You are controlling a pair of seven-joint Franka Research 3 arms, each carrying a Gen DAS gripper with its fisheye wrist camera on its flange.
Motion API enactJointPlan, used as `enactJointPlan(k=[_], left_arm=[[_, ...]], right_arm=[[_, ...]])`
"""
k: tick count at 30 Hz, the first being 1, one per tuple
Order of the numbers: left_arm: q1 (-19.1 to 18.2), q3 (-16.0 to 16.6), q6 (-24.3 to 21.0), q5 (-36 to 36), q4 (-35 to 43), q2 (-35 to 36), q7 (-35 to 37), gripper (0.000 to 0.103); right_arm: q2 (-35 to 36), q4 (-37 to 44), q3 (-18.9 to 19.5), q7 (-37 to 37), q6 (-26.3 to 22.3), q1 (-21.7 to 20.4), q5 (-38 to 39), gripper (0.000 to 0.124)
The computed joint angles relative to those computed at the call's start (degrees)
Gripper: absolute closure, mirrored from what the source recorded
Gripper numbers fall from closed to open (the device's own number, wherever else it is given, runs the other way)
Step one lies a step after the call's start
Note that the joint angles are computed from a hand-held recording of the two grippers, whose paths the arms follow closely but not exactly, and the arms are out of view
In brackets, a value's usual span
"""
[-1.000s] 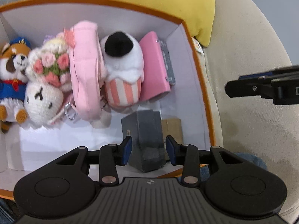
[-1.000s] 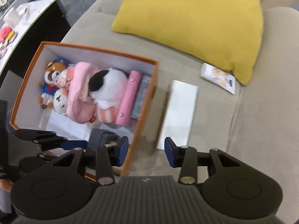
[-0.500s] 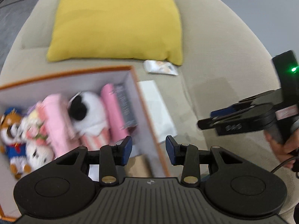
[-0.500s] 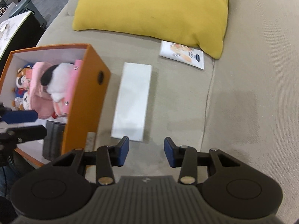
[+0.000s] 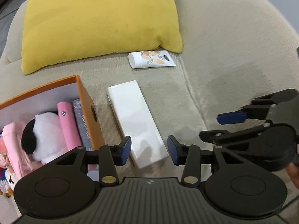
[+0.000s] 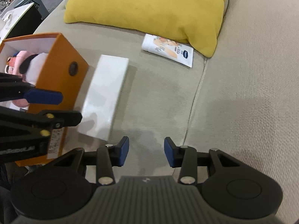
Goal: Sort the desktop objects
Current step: 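Reach the left tool to the white rectangular box and grasp it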
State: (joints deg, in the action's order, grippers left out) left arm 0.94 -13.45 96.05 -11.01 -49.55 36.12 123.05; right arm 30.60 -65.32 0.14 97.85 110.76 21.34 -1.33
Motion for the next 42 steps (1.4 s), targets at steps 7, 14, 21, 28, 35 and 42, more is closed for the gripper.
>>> enactJointPlan(k=[7,14,21,28,35,42], left_arm=[[-3.56,1.44,10.17,5.6,-8.17,-2.79,-2.58,0.048],[-5.52,1.82,15.57,10.66,-12.35,-4.62,-3.42,0.046],[-7.47,2.34,14.54,13.66,-14.15,-4.92,-5.54,0.046],[-8.62,2.63,14.46,16.12,-13.81,-3.7,-8.19,0.044],[-10.95,3.57,14.5,21.1,-13.93,-3.32,-8.77,0.034],[-11.95,4.37,21.6,27.04,-22.16,-6.67,-9.97,0.023]], right_arm=[[-0.99,-4.51,0.19,-0.85,3.46,-2.47,3.16,0.08],[-1.25,-4.77,0.19,-0.47,4.41,-3.02,3.9,0.08],[-1.92,-5.18,-0.01,0.44,5.27,-3.04,3.76,0.08],[-1.43,-4.18,-0.25,1.51,4.26,-2.88,2.93,0.08],[-0.73,-3.43,-0.74,2.78,3.02,-2.63,1.39,0.079],[-1.06,-4.13,-0.74,2.46,3.76,-2.67,0.93,0.079]])
